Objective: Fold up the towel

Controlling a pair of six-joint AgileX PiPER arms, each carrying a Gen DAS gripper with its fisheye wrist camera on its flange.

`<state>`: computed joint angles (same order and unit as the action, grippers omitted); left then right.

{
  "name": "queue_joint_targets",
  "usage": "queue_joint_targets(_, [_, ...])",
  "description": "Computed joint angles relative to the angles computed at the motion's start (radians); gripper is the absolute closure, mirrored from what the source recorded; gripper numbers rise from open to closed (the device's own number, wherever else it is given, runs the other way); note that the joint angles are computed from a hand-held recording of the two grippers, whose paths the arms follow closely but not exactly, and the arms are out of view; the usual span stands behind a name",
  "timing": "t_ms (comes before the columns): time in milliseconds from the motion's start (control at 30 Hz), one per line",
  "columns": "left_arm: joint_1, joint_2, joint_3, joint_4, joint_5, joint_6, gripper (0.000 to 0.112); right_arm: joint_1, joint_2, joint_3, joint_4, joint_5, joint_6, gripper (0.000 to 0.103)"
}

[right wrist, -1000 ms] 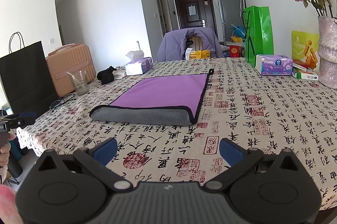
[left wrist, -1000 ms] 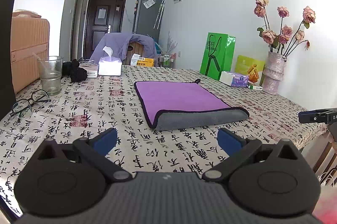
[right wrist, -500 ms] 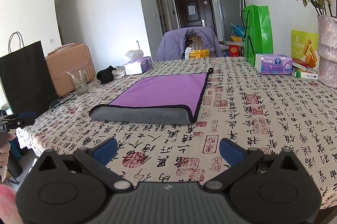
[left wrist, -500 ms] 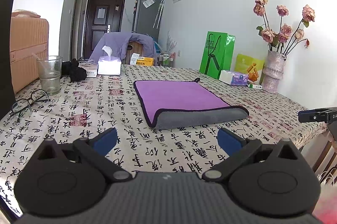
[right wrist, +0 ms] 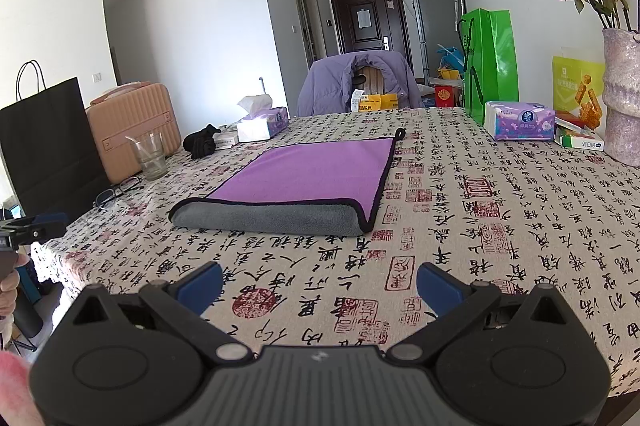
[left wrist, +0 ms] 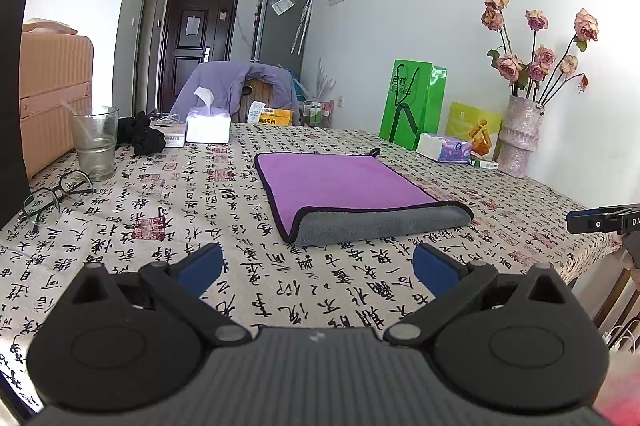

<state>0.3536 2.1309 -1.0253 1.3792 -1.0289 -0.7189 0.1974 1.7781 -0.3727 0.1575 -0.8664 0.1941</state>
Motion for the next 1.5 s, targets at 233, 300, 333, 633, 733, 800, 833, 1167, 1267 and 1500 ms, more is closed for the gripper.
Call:
queue_joint_targets(233, [0.0,0.0,-0.003,0.003,0.0,-0.004,0.009,0.0,0.0,-0.001,0.0,0.002,-0.001,0.0])
queue_joint_targets(300, [0.0,-0.001,-0.001,0.003,0.001,-0.002,0.009,0.0,0.0,-0.001,0.0,0.002,-0.001,0.0])
queue_joint_targets(333, [0.001,0.0,-0.002,0.003,-0.001,-0.002,0.009,0.001,-0.001,-0.001,0.001,0.002,-0.001,0.0])
queue_joint_targets(633, [0.001,-0.001,-0.001,0.003,0.0,-0.002,0.009,0.0,0.0,-0.001,0.001,0.003,-0.001,0.0])
queue_joint_targets(733, [0.001,-0.001,-0.001,0.002,-0.001,0.0,0.009,0.0,0.001,-0.002,0.0,0.002,0.0,0.0])
queue_joint_targets(800, [0.001,-0.001,0.0,0.002,0.0,-0.001,0.009,0.0,0.001,-0.002,0.0,0.002,0.0,0.0])
queue_joint_targets(833, [0.001,-0.001,0.0,0.002,0.0,-0.001,0.009,0.0,0.0,-0.002,-0.001,0.003,0.0,0.0])
queue_joint_targets(1167, [-0.002,-0.011,0.001,0.013,0.009,-0.003,0.009,0.002,0.019,-0.009,-0.003,-0.002,0.0,0.0])
queue_joint_targets(1267, [-0.008,-0.014,-0.004,0.017,0.023,-0.004,0.009,-0.006,0.021,-0.015,-0.015,0.002,0.004,0.0])
queue_joint_targets(1500, [-0.019,-0.016,-0.014,0.015,0.035,-0.012,0.009,-0.026,0.021,-0.034,-0.038,0.032,0.011,0.0])
